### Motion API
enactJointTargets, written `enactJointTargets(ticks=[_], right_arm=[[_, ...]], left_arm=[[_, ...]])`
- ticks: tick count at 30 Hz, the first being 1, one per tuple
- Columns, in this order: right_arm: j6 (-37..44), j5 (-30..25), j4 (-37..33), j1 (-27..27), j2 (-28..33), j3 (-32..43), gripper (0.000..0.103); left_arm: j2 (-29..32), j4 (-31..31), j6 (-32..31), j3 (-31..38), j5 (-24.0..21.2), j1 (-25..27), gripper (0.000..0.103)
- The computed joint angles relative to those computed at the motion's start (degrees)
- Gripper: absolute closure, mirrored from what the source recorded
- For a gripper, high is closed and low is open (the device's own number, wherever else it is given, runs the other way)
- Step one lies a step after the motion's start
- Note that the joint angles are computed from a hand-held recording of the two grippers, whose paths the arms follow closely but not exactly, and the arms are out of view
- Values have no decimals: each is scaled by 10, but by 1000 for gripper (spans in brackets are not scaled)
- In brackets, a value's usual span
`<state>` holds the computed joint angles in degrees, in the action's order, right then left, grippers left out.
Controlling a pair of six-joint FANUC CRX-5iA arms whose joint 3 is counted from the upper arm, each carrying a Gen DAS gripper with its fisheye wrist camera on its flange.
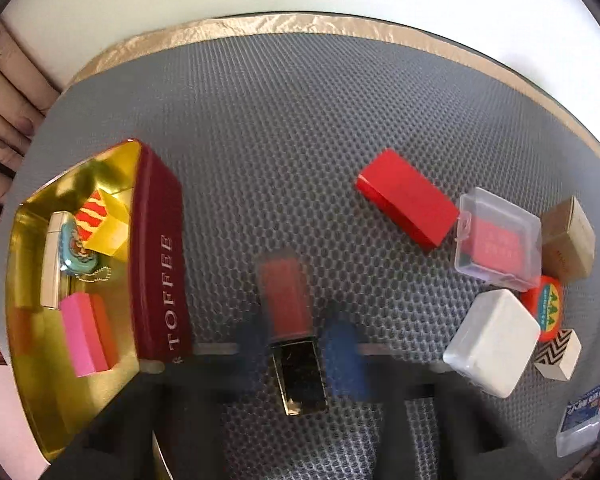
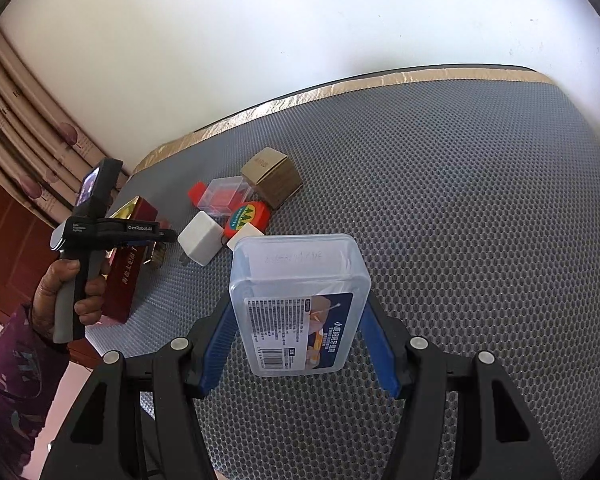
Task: Organize rigid objects
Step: 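Lift the clear box with the right gripper while the left gripper grasps the lipstick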
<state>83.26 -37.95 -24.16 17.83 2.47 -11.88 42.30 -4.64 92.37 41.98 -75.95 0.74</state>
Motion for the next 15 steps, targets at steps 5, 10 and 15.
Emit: enactJointTargets(ticks=[5, 10, 15], right_arm=[[-8, -3, 5, 1, 3, 3, 46], [-15, 0, 7, 3, 2, 1, 46], [-16, 3, 4, 2, -5, -3, 46]], left_arm=[[-20, -3, -9, -29, 16, -5, 83], [-84, 33, -21, -111, 58, -3, 83], [-177, 76, -44, -217, 101, 15, 83]])
